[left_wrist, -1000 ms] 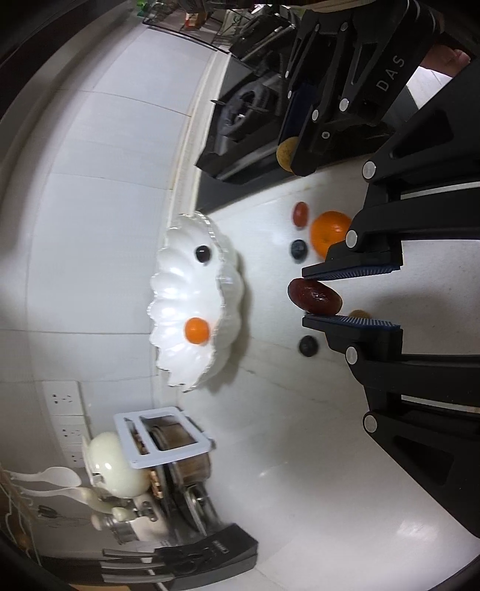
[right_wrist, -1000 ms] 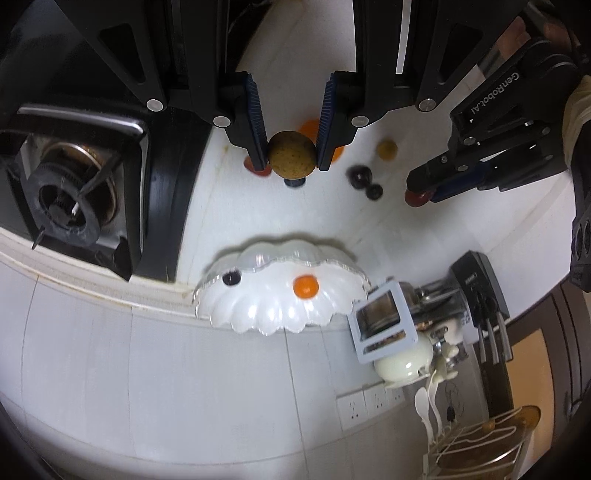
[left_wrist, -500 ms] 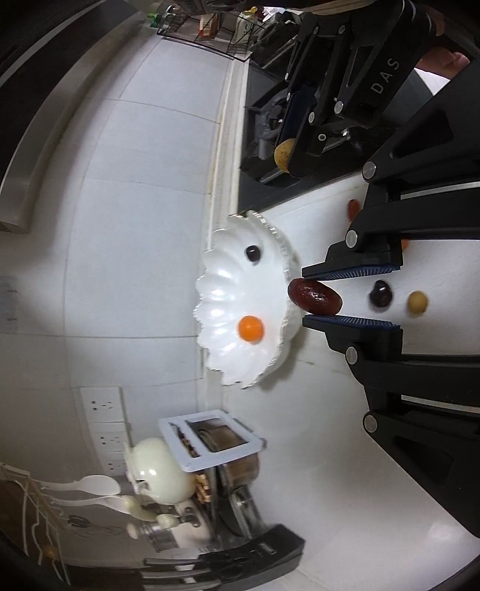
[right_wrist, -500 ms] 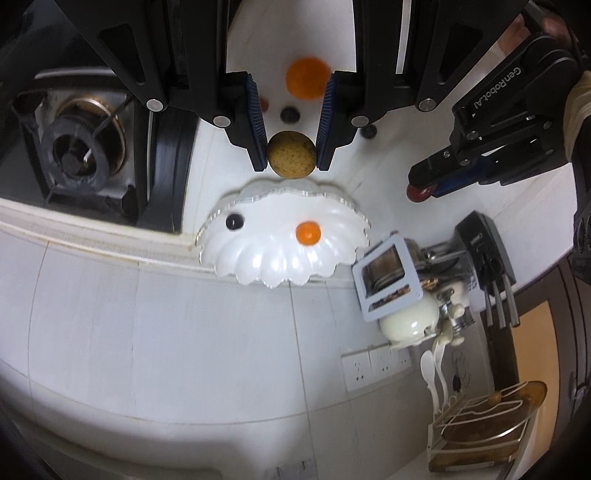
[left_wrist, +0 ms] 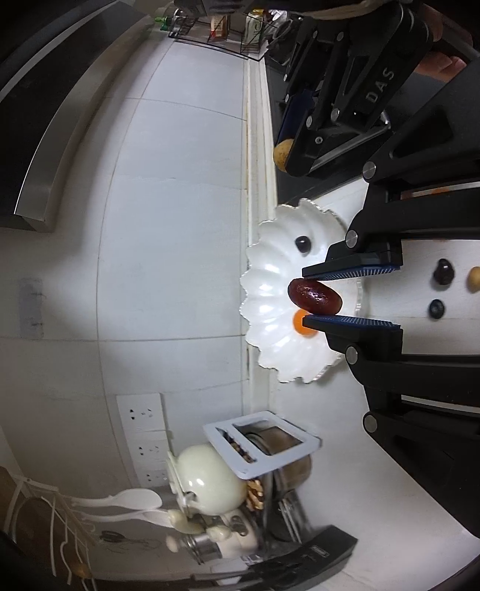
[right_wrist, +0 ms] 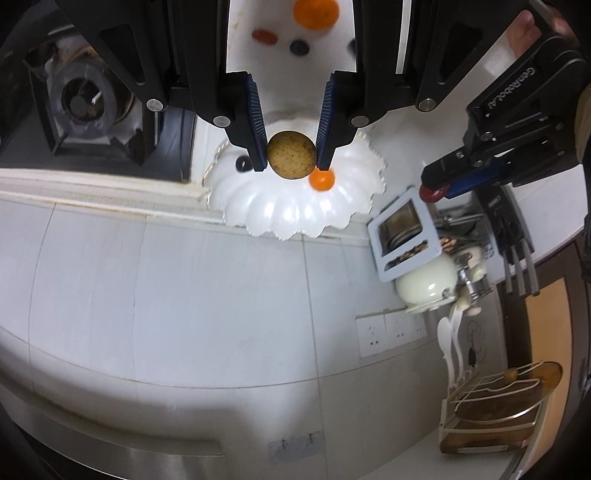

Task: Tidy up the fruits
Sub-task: 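Carry the red date and brown fruit in both grippers over the bowl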

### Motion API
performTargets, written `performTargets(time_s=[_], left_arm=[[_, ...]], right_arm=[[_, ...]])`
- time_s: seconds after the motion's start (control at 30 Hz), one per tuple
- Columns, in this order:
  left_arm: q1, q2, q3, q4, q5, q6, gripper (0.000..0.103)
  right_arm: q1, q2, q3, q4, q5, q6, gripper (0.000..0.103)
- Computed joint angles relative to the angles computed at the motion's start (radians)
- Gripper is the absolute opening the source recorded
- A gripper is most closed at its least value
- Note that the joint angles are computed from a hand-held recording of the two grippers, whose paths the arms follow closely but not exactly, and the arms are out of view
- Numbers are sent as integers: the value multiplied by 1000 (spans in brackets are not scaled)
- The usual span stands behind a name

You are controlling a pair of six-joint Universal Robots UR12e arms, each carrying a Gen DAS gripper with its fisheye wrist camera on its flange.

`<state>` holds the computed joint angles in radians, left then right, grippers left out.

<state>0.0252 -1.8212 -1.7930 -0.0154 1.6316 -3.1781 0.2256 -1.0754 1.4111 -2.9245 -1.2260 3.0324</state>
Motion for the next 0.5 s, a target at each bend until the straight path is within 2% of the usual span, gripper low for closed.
performTargets(time_s=[0.13,0.27,0.5], left_arm=[[9,-18,37,-33,-18,17,20],[24,-41,76,-81,-50,19,20],[36,-89,147,-175,-66,30,20]], right_arm=[[6,32,-55,41,-21,11,29],[9,68,-116,114,-23,23,29],[17,128,-214,248,-38,23,29]])
